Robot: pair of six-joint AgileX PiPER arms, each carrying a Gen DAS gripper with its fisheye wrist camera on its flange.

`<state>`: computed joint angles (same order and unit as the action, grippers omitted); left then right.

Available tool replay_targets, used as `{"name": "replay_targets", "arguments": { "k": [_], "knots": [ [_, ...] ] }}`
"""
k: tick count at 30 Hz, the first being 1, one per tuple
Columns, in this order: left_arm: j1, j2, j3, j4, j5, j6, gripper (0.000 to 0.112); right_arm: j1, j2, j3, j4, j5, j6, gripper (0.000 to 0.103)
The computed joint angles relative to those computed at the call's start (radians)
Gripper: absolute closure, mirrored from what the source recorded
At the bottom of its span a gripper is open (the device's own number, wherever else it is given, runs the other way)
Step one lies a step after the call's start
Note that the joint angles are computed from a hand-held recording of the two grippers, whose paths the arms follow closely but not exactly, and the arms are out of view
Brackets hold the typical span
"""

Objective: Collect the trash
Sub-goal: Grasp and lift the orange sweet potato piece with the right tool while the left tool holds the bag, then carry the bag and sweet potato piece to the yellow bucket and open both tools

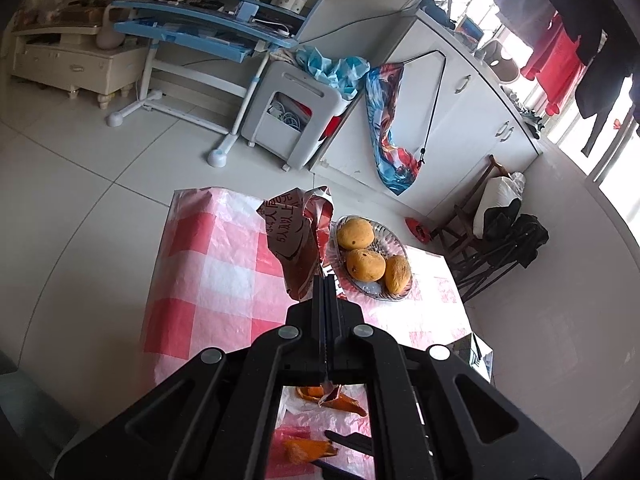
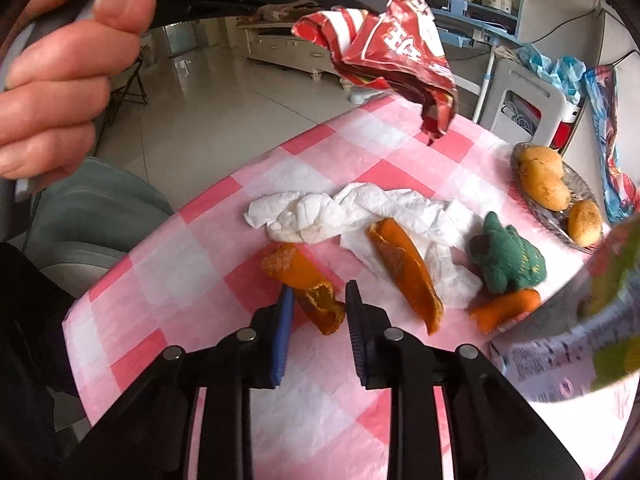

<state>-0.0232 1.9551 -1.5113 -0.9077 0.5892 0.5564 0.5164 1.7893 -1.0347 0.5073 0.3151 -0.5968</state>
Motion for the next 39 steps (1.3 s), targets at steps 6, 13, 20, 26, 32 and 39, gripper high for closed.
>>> {"name": "replay_targets", "arguments": {
  "k": [6,13,20,26,32,39],
  "knots": [
    [0.008,-0.057,0.078,-0.055,-0.008,0.071,0.111,-0.009,-0.094,0.084,0.105,-0.017,-0.069,0.077],
    [0.019,-0.159,0.226,-0.185,-0.024,0.225,0.111,0.021,-0.247,0.207,0.204,-0.039,-0.124,0.077],
    [0.030,-0.356,0.456,-0.254,-0.035,0.364,0.111,-0.021,-0.453,0.331,0.412,0.058,-0.286,0.077],
    [0.088,-0.565,0.679,-0.266,0.034,0.389,0.111,-0.032,-0.577,0.384,0.380,0.205,-0.264,0.077],
    [0.089,-0.779,0.866,-0.142,0.077,0.304,0.111,0.112,-0.679,0.456,0.210,0.260,-0.069,0.077],
    [-0.038,-1.009,1.027,0.069,0.082,0.066,0.111,0.309,-0.686,0.532,0.110,0.262,0.119,0.066]
  ]
}}
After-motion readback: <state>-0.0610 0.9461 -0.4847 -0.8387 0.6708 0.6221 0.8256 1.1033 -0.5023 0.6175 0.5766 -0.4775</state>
